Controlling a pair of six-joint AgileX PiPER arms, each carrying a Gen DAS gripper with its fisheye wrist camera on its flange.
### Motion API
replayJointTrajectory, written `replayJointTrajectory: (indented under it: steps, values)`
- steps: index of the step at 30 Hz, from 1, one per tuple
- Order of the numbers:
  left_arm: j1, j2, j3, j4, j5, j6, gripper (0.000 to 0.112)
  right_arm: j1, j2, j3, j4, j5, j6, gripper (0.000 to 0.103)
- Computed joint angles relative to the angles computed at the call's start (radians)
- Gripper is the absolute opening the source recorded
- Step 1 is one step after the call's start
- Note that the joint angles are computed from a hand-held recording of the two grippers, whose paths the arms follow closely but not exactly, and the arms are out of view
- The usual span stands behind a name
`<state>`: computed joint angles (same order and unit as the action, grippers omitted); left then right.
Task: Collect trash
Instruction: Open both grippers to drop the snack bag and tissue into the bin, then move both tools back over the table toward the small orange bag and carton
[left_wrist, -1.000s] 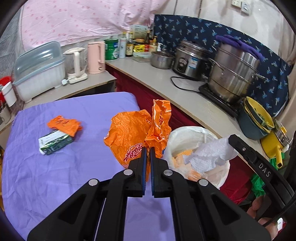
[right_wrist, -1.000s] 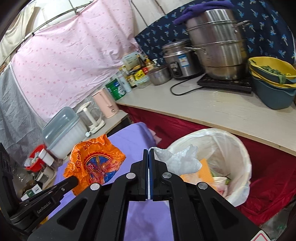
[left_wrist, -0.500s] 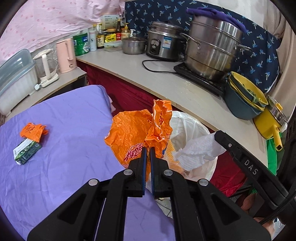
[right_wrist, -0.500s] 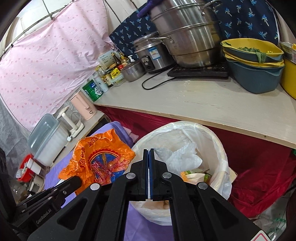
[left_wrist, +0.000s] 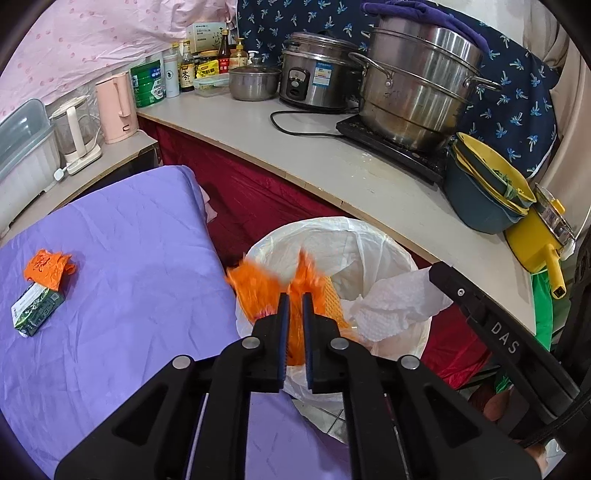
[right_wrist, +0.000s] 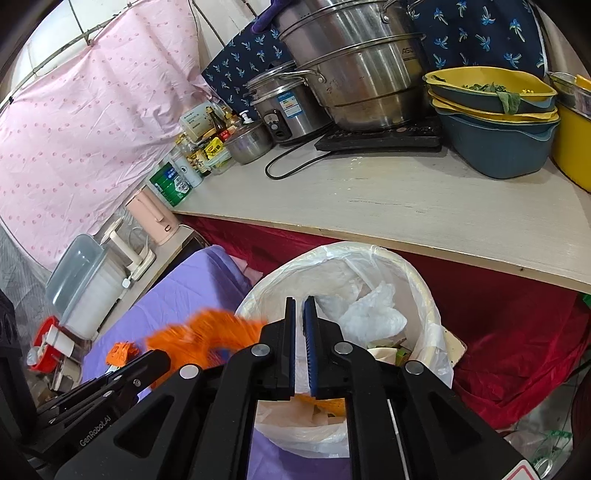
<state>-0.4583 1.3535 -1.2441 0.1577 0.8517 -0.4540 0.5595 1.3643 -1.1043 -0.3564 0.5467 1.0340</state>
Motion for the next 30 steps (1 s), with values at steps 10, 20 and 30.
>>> replayJointTrajectory:
  steps: [10,20,30]
  values:
    - [0.011,-0.012,-0.001,0.028,0.001,-0.03,0.033,0.027,-0.005,-0.015,-0.051,0.022,0.049,0.024]
    - [0.084,-0.065,0.019,-0.001,0.004,0.001,0.042,0.086,-0.014,-0.069,-0.131,0.07,0.107,0.03]
    - [0.251,-0.123,0.052,-0.108,0.006,0.117,0.045,0.184,0.036,-0.148,-0.19,0.117,0.155,0.033]
